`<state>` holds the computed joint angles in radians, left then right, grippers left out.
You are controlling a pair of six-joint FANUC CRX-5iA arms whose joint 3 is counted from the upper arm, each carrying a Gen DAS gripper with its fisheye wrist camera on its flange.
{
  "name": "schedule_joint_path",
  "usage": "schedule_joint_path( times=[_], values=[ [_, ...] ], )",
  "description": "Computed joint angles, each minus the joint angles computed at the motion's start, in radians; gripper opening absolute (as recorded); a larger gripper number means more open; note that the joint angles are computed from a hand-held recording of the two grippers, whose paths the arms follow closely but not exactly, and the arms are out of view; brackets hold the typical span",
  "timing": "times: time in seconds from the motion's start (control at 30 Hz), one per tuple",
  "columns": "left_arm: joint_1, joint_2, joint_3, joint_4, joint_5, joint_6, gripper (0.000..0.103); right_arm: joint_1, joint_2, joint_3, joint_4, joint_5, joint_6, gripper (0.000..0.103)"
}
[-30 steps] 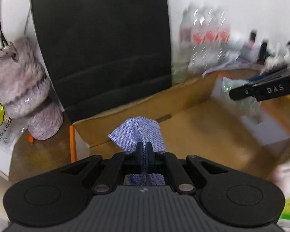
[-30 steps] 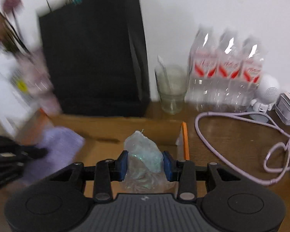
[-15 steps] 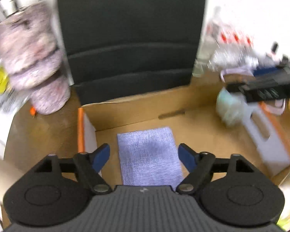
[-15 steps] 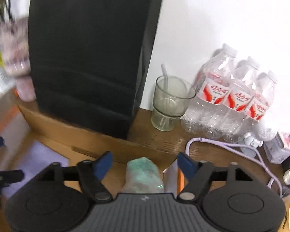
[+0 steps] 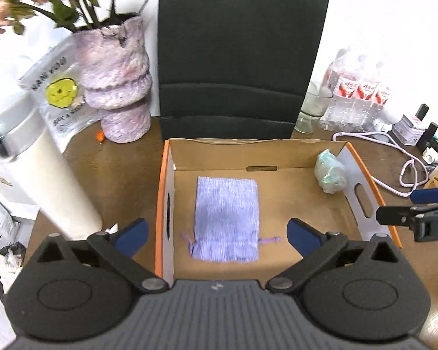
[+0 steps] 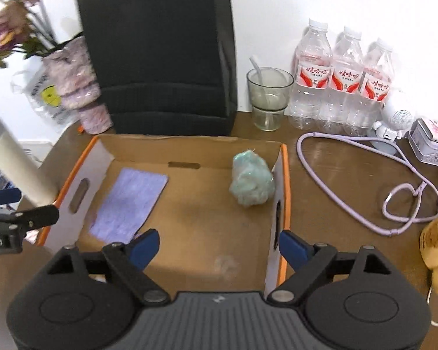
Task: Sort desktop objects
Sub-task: 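Withdraw both open tools from the box back toward the table items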
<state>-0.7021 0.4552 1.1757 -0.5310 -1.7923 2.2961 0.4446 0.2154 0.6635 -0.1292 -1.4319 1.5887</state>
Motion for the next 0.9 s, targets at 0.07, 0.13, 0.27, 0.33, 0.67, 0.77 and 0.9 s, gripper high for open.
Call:
schedule_joint_path(
  times=[0.07, 0.13, 0.27, 0.33, 0.67, 0.77, 0.9],
  values=[
    [-0.037, -0.01, -0.002, -0.042, 0.0, 0.02, 0.103, 0.004, -0.059, -0.067, -0.01, 0.04, 0.003, 0.089],
    [-0.103, -0.054, -0.063, -0.134, 0.048, 0.073, 0.103, 0.017, -0.127, -0.152, -0.005, 0.11, 0.015, 0.089],
    [-0.32, -0.168, -0.288, -0.488, 0.205, 0.231, 0.103, 0.038, -0.34, -0.429, -0.014, 0.419, 0.088, 0.089],
    [-0.404, -0.194, -0.371, -0.617, 0.245, 0.286, 0.103, 0.026, -0.456, -0.579, -0.088, 0.607, 0.179, 0.09],
    [-0.541, -0.176, -0.425, -0.71, 0.108, 0.407, 0.103, 0.085, -0.694, -0.906, 0.004, 0.83, 0.127, 0.088],
    [-0.615, -0.193, -0.505, -0.678, 0.063, 0.519, 0.103, 0.116, -0.841, -1.063, 0.031, 0.835, 0.115, 0.087],
    [-0.696, -0.207, -0.604, -0.619, 0.044, 0.696, 0.103, 0.089, -0.973, -1.153, -0.077, 0.7, 0.164, 0.073]
  ],
)
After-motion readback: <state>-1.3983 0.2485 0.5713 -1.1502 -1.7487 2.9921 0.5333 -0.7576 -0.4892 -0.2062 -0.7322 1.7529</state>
